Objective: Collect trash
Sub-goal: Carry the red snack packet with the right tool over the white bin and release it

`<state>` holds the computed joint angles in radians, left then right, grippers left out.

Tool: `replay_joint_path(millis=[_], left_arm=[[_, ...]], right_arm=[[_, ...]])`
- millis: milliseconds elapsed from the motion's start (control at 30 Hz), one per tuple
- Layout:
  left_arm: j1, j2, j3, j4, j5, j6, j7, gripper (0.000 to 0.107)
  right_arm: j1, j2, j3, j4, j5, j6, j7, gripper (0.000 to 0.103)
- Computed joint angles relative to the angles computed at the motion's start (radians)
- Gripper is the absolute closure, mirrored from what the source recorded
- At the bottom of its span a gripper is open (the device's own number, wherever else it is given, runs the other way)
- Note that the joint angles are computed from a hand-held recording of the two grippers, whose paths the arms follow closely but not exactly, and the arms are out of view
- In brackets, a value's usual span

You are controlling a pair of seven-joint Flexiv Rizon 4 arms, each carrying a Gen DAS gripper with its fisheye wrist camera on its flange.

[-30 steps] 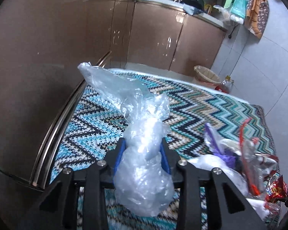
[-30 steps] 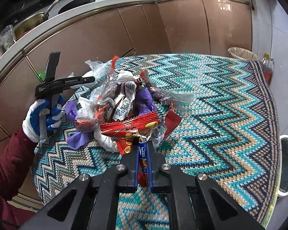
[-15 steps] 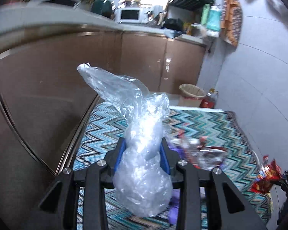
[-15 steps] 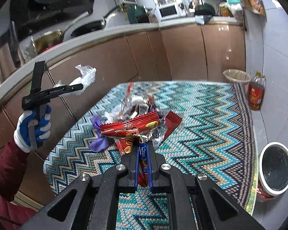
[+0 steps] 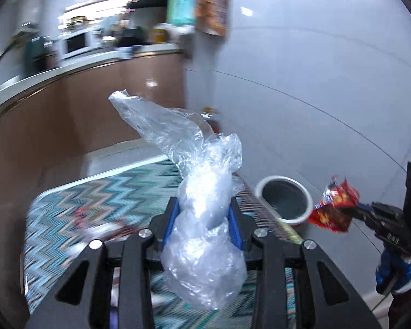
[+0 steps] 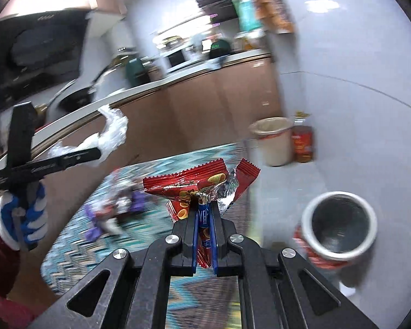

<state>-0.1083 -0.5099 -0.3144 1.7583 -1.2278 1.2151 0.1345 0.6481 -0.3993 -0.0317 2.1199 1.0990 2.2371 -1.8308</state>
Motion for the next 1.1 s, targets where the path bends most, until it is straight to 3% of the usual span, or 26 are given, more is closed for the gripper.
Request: replay_joint_path(millis=[67,267,400,500,567,767,833,900,967,1033,1100], left_arm=[[-0.042,-0.015,-0.001,-0.003,0.059,0.012,-0.025,0.074],[-0.211,-0.158,0.072,-0.156,0.447,-0.024,-0.309,0.074],[-0.324,-0.283,0.159,-0.330,0.655,-0.099,-0.485,0.074],[-0.391,-0.381,0.211,-0.475,0.768,-0.177,-0.595,0.074],[-0.431,-0.456,0.238,-0.587,0.828,-0.227,-0.665,0.073],[-0.481,-0.638,0.266,-0.876,0.938,-0.391,-0.823,0.070],[-0.489,-0.697,0.265,-0.977,0.965,-0.456,-0.865,0.064],[-0.488,-0.737,0.250,-1.046,0.981,-0.510,-0.894,0.060],[-0.488,-0.781,0.234,-1.124,0.999,-0.555,-0.917,0.054],[-0.488,-0.798,0.213,-1.154,1.016,-0.569,-0.935,0.047],[-0.487,-0.813,0.200,-1.187,1.023,-0.596,-0.954,0.046]], right_arm=[[-0.019,0.009,-0.006,0.034,0.033,0.027,0.010,0.096],[-0.143,-0.013,-0.031,0.082,0.085,0.025,0.020,0.096],[-0.208,-0.072,-0.064,0.094,0.032,-0.017,0.094,0.096],[-0.299,-0.132,-0.051,0.109,-0.095,-0.039,0.208,0.096],[-0.313,-0.174,-0.091,0.089,-0.136,-0.089,0.227,0.096],[-0.420,-0.259,-0.092,0.041,-0.299,-0.167,0.322,0.093],[-0.450,-0.282,-0.091,0.030,-0.346,-0.184,0.346,0.093],[-0.499,-0.307,-0.070,0.021,-0.402,-0.190,0.379,0.088],[-0.491,-0.325,-0.108,0.001,-0.426,-0.227,0.399,0.076],[-0.507,-0.338,-0.110,0.000,-0.460,-0.228,0.420,0.071],[-0.486,-0.347,-0.145,0.010,-0.467,-0.242,0.449,0.071]])
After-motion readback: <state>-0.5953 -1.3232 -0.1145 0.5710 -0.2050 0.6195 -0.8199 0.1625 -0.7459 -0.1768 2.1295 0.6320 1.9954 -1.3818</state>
